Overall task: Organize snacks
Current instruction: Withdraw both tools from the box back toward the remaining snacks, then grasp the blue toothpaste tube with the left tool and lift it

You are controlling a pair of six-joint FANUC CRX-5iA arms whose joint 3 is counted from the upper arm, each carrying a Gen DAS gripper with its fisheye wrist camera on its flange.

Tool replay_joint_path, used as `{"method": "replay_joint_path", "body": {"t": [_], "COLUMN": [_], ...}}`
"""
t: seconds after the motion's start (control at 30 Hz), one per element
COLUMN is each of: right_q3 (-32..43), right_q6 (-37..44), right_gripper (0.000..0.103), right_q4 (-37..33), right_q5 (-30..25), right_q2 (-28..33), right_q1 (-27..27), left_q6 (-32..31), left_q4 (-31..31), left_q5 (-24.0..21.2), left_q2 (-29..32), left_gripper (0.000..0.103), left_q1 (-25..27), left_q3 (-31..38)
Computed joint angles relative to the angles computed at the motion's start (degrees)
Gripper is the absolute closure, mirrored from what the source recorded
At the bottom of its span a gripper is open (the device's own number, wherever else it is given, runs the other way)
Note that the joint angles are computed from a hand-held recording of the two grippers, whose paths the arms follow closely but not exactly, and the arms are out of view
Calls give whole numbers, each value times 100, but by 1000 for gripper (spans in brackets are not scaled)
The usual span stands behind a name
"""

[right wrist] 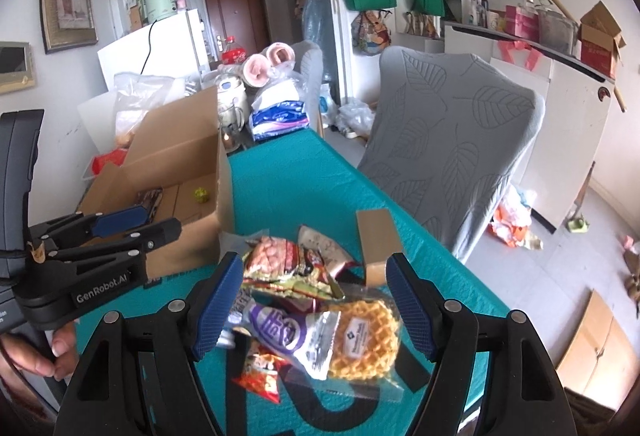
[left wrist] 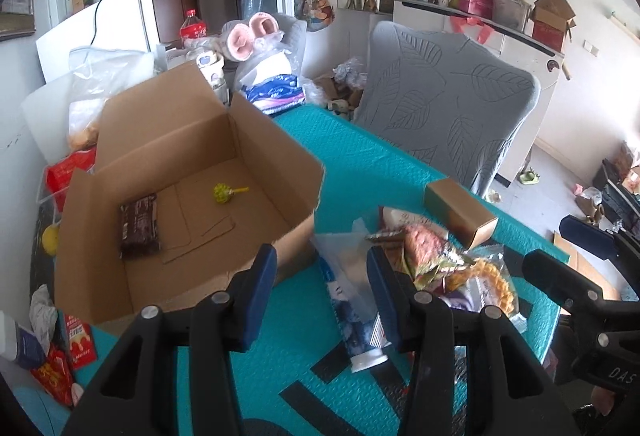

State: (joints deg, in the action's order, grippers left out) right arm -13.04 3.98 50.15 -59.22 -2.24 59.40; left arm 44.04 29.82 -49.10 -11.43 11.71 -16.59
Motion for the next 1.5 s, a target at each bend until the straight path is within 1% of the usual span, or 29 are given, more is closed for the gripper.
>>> {"method": "replay_joint_path", "body": {"t": [0.1,0.17,0.4,0.53,0.73,0.87,1.0,1.07,1.13,1.17,1.2,1.23,1.27,1.33,1.4,1.5], "right_q3": [-181,-305,-513,-626,-852,-893,-922,-920,-896,-893,-903,-921,-928,-919,-973,-960], "right_q6": [-76,-94,47,22,-161,-122,-71,-19,20,28,29,17,25,35,-2,65], "right_gripper": [28,28,28,28,28,28,28,28,28,28,28,28,28,28,28,28], "right_q4": [-143,-227,-508,-714,-697,-744,-847,-907,-997,-1029,-1044,-1053,-1064,-1080,-1095,-1198], "right_q5": [274,453,674,802,928,932,972,991,951,951,958,971,964,912,964,1042], "right_q2": [-62,-97,-106,-129,-254,-277,-296,-275,-254,-253,-268,-288,-298,-299,-352,-345], "right_q1": [5,20,83,94,117,141,162,151,150,148,148,153,151,150,157,153], "left_q6": [35,22,-90,-52,-63,-256,-248,-199,-151,-125,-207,-297,-432,-482,-579,-737], "left_q4": [-127,-163,-190,-291,-302,-181,-246,-461,-541,-524,-322,-190,-53,-69,-43,46], "left_q5": [-61,-183,-526,-493,-525,-402,-392,-432,-504,-505,-403,-320,-232,-187,-254,-591], "left_q2": [-2,27,189,234,284,237,343,447,589,626,604,579,524,445,387,327], "left_gripper": [56,56,56,56,56,56,56,56,56,56,57,58,66,68,70,70], "left_q1": [29,63,77,3,-3,12,-79,-189,-225,-221,-173,-143,-103,-58,39,282], "left_q3": [-67,-110,-248,-326,-429,-585,-514,-395,-300,-302,-432,-520,-635,-703,-756,-818]}}
